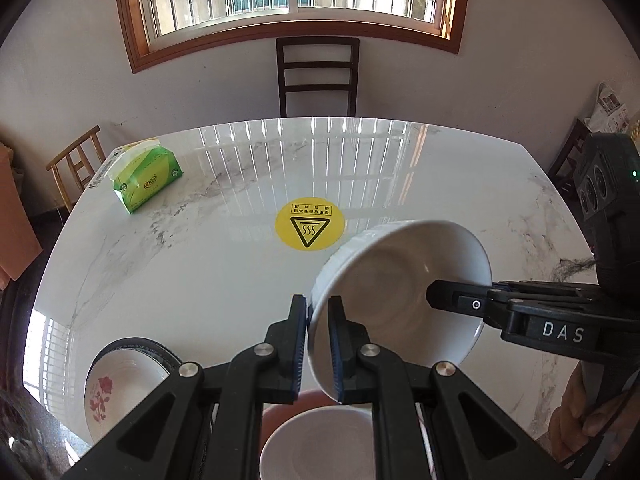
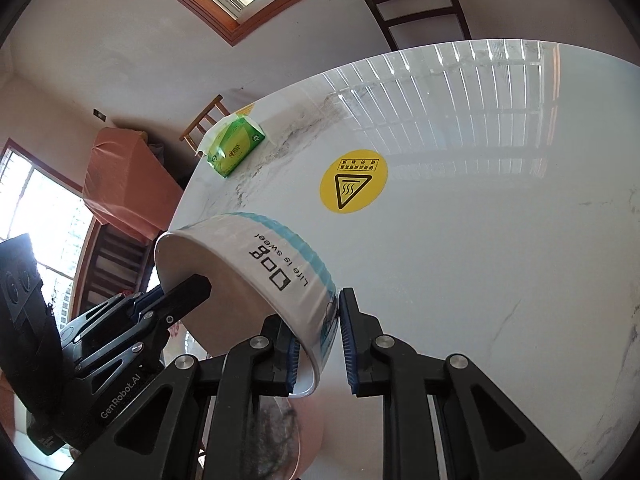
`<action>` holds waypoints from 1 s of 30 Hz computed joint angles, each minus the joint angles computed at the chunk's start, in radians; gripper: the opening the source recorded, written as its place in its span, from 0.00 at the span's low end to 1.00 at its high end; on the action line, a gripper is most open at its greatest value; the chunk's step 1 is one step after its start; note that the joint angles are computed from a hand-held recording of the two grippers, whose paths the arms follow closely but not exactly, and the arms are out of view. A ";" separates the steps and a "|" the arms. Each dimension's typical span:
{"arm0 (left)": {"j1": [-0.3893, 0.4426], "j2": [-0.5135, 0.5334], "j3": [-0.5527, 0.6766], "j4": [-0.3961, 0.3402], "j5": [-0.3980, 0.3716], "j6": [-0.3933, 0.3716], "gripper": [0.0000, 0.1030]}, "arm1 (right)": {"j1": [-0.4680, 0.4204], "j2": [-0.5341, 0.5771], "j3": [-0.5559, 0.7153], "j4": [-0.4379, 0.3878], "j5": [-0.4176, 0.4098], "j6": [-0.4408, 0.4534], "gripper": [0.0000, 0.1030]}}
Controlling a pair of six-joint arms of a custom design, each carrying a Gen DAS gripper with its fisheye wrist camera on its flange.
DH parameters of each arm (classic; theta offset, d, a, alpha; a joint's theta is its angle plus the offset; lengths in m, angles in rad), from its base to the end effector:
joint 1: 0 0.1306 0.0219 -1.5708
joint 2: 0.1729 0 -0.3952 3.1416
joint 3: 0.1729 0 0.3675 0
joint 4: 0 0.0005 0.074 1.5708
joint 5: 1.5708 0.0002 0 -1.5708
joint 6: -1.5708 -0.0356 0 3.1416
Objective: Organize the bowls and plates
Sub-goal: 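Carry the 'Dog' bowl over the bowl stack and lower it inside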
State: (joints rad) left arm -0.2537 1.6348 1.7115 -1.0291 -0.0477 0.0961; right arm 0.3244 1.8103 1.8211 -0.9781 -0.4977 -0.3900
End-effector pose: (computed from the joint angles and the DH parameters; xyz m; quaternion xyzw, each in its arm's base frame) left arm 0.5273 -0.1355 0.4535 0.0677 0.9499 -0.0306 0.3035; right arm 0.5704 0.2092 0.4098 -0.0428 0.9273 0.3210 0.1876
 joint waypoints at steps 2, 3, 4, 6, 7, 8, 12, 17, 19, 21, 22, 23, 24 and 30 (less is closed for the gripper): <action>-0.005 -0.033 -0.032 0.003 -0.009 -0.001 0.11 | 0.005 -0.027 -0.033 0.006 -0.006 -0.004 0.18; -0.004 -0.047 -0.047 0.003 -0.005 0.003 0.11 | 0.009 -0.035 -0.044 0.005 -0.007 -0.008 0.18; -0.004 -0.058 -0.058 -0.003 0.002 0.012 0.11 | 0.013 -0.044 -0.058 0.007 -0.005 -0.012 0.18; 0.000 -0.080 -0.080 -0.007 0.010 0.020 0.11 | 0.018 -0.063 -0.081 0.014 -0.013 -0.022 0.18; 0.001 -0.093 -0.093 -0.004 0.011 0.021 0.11 | 0.017 -0.070 -0.091 0.017 -0.028 -0.028 0.18; 0.003 -0.105 -0.104 -0.005 0.020 0.019 0.11 | 0.018 -0.079 -0.101 0.020 -0.035 -0.036 0.18; -0.004 -0.155 -0.146 -0.013 0.016 0.018 0.11 | 0.033 -0.110 -0.126 0.008 -0.028 -0.028 0.18; 0.005 -0.202 -0.189 -0.035 0.035 0.018 0.11 | 0.047 -0.137 -0.168 -0.013 -0.065 -0.038 0.18; 0.014 -0.213 -0.205 -0.048 0.054 0.021 0.11 | 0.057 -0.146 -0.184 -0.021 -0.070 -0.040 0.18; 0.017 -0.226 -0.224 -0.058 0.064 0.024 0.11 | 0.066 -0.153 -0.202 -0.027 -0.078 -0.047 0.18; 0.020 -0.232 -0.233 -0.062 0.072 0.027 0.11 | 0.069 -0.156 -0.210 -0.029 -0.082 -0.050 0.18; 0.022 -0.238 -0.243 -0.066 0.078 0.027 0.11 | 0.073 -0.161 -0.219 -0.029 -0.083 -0.054 0.18; 0.023 -0.244 -0.253 -0.066 0.078 0.025 0.11 | 0.076 -0.161 -0.221 -0.030 -0.084 -0.059 0.19; 0.028 -0.262 -0.293 -0.074 0.073 0.023 0.11 | 0.093 -0.175 -0.236 -0.036 -0.068 -0.062 0.20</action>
State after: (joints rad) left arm -0.2261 1.3724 1.4186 -1.1030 0.0258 0.1190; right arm 0.4174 1.6353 1.5852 -1.0144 -0.5661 -0.4524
